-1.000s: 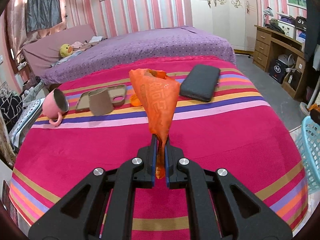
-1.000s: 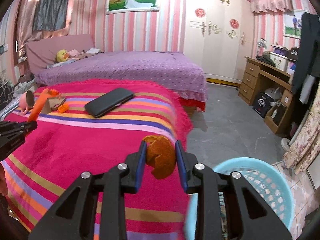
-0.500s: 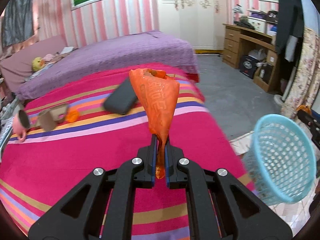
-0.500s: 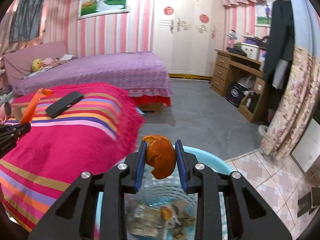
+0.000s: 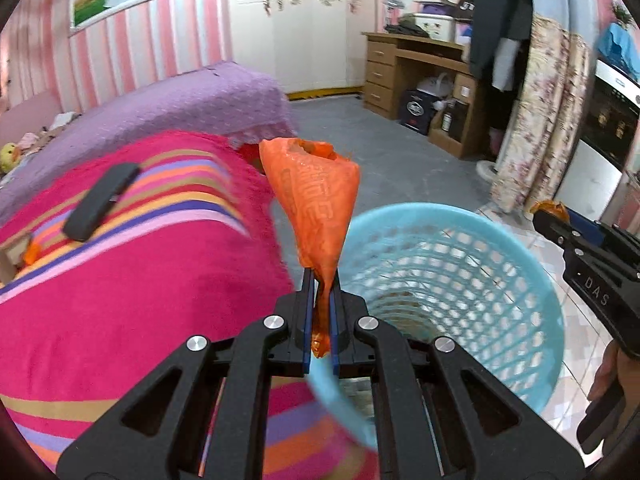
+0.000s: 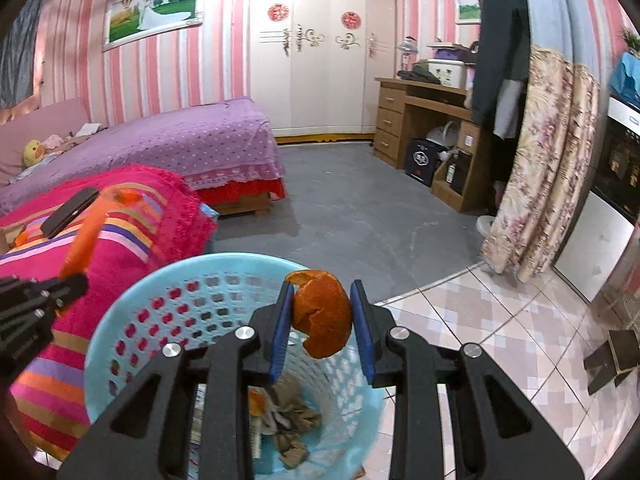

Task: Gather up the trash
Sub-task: 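Open the left tool over the basket to drop the orange bag while the right tool holds the peel, then open the right tool over the blue basket to drop the orange peel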

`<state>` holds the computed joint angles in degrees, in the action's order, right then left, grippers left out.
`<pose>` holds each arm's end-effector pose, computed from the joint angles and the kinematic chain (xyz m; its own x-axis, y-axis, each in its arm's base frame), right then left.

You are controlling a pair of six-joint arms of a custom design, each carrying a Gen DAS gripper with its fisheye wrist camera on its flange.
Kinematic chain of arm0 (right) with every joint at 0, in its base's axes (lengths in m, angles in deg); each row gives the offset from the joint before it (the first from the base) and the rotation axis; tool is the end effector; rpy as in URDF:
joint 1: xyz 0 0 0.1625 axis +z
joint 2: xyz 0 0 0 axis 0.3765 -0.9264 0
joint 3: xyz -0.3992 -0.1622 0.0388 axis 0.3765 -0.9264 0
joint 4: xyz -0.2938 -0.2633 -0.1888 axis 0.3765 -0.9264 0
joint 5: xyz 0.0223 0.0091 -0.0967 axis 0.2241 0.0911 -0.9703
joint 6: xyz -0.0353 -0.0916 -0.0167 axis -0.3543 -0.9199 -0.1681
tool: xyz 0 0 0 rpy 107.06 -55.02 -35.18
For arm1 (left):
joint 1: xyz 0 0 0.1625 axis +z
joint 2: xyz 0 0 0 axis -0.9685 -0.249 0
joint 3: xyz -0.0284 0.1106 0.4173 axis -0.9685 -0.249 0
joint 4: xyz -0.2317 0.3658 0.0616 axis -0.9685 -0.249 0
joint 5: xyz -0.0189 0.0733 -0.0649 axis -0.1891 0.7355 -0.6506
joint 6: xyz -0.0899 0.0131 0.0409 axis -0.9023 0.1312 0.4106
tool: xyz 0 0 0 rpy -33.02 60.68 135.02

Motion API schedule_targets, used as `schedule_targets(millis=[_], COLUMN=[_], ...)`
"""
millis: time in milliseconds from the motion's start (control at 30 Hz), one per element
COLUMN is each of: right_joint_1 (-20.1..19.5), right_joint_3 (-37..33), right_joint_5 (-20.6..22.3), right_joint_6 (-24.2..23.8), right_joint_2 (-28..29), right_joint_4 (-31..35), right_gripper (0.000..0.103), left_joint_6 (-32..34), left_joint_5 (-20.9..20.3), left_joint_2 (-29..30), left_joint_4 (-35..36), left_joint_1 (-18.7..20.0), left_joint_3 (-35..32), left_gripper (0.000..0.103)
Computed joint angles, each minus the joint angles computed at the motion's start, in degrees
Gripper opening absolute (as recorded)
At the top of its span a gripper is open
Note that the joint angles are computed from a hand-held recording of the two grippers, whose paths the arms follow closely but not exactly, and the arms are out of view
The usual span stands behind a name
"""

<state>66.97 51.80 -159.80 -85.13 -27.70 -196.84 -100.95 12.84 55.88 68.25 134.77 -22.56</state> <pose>0.0781 -0.7463 0.1335 -0.6979 0.0969 0.7096 -0.5590 0.5458 -0.6243 -0.2110 -0.7503 0.0099 -0.6840 0.1898 -0.7043 0.6247 0.6511 -0.4312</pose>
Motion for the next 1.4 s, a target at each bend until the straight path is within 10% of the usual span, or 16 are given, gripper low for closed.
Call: schedule_targets(millis=[300,433,733,1200,1400], right_joint_1=[-1.4,-1.6,-1.6,-0.4,0.9], right_joint_3=[2.3,2.4,2.5,-0.6,-1.7], right_joint_5=[2.1,2.5,2.4,1.0,0.9], right_joint_6=[1.3,1.2,1.4,0.4,0.3], right_joint_2=[-1.7,-1.7,-1.5,0.9,2.0], right_joint_4=[-1.3,-1.1,-0.8,0.2,-1.3], right_gripper=[0.029,0.029,0.029,0.031,0.075], left_joint_6=[1.1,1.7,2.9,5.2,6.6], left_joint_5=[0.1,0.9,-0.7,-3.8,-5.1], left_joint_2=[4.7,3.6,-0.2,-4.0,-6.5], left_joint_4=[1.7,0.2,-4.9,-9.6,-12.2], left_joint_1=[-1.6,-1.6,-0.7,1.5,2.2], left_joint_3=[-3.7,-2.3,2.3,4.2,6.7], left_gripper=[0.009,0.047,0.082,0.095,0.097])
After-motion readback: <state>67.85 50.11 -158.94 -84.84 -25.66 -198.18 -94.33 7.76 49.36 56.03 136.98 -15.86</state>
